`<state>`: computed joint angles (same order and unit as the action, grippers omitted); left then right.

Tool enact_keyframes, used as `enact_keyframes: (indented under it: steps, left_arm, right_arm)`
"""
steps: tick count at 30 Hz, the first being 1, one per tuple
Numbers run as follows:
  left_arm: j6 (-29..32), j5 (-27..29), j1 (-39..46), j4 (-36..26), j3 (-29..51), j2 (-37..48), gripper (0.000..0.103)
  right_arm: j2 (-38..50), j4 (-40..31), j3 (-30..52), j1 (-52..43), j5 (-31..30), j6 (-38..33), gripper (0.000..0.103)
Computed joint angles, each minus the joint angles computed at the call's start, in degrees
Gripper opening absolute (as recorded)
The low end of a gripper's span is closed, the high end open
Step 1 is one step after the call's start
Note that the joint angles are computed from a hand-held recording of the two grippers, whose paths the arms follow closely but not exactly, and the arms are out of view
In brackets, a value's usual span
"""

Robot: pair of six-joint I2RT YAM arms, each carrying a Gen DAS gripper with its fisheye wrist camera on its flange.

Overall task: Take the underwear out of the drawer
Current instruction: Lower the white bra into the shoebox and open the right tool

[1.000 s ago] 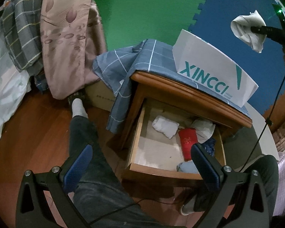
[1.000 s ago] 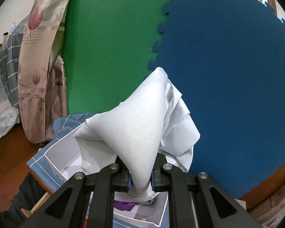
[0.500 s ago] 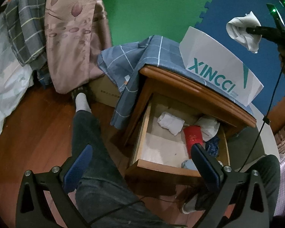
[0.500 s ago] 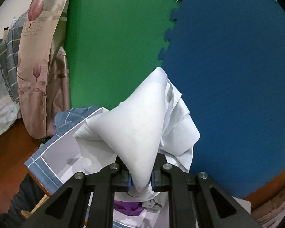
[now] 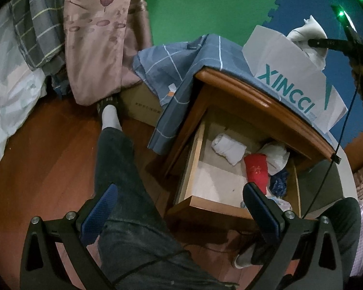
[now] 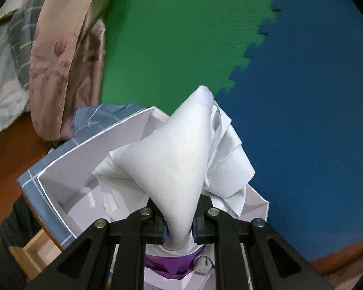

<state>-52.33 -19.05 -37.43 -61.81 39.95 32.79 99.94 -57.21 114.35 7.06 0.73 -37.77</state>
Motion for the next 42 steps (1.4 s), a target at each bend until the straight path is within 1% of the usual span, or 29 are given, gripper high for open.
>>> enact_keyframes:
  steps: [2, 7, 13, 20, 28, 32, 33, 36, 37, 38, 39, 40, 42]
  left_arm:
    - [0.65, 1.24, 1.43, 0.53, -1.01, -0.46, 0.102]
    - [1.86, 3.7, 4.05, 1.61, -2.69, -0.99, 0.102]
    - [2.21, 4.62, 5.76, 1.42, -3.5, -1.79, 0.102]
    - [4.81, 7.33, 9.57, 1.83, -4.89, -3.02, 0.102]
    - [5.89, 8.19, 11.59, 2.02, -5.53, -3.43, 0.102]
    - [5.4, 6.83, 10.07, 1.41, -5.21, -3.2, 0.102]
    - [5.24, 6.51, 9.65, 1.28, -5.09, -3.08, 0.102]
    - [3.62, 4.68, 6.86, 0.74, -4.24, -1.99, 0.102]
    - [2.86, 3.91, 5.57, 0.61, -3.9, -1.37, 0.102]
    - [1.89, 2.78, 3.66, 0.23, -3.12, -0.43, 0.102]
    - [1.16, 1.76, 2.0, 0.01, -2.45, 0.31, 0.102]
    - [0.5, 0.8, 0.52, -0.21, -1.88, 0.94, 0.102]
    - [-1.04, -2.33, -3.95, -0.96, -0.12, 2.77, 0.102]
  right_arm:
    - [1.7, -2.17, 1.55, 1.08, 0.73, -1.18, 0.013]
    - [3.64, -3.3, 1.13, 3.15, 1.79, -2.79, 0.013]
    - [5.62, -2.52, -0.09, 5.29, 4.01, -3.06, 0.013]
    - [7.27, -2.49, 0.47, 6.82, 4.92, -3.03, 0.013]
    - [9.29, -3.12, 2.22, 8.54, 5.82, -2.8, 0.013]
    - [11.85, -5.24, 5.63, 8.77, 5.57, -1.67, 0.015]
    - [12.95, -6.14, 7.13, 8.7, 5.26, -1.13, 0.016]
    - [16.44, -9.76, 12.35, 8.02, 3.62, 0.75, 0.028]
    - [18.04, -12.33, 15.41, 7.82, 2.95, 1.1, 0.039]
    - [18.97, -14.23, 17.71, 7.33, 1.62, 1.77, 0.054]
    - [18.38, -14.2, 17.51, 6.69, 0.15, 2.17, 0.06]
    - [16.06, -12.21, 14.61, 5.76, -1.38, 2.19, 0.063]
    - [10.97, -8.54, 8.24, 3.22, -4.52, 1.91, 0.064]
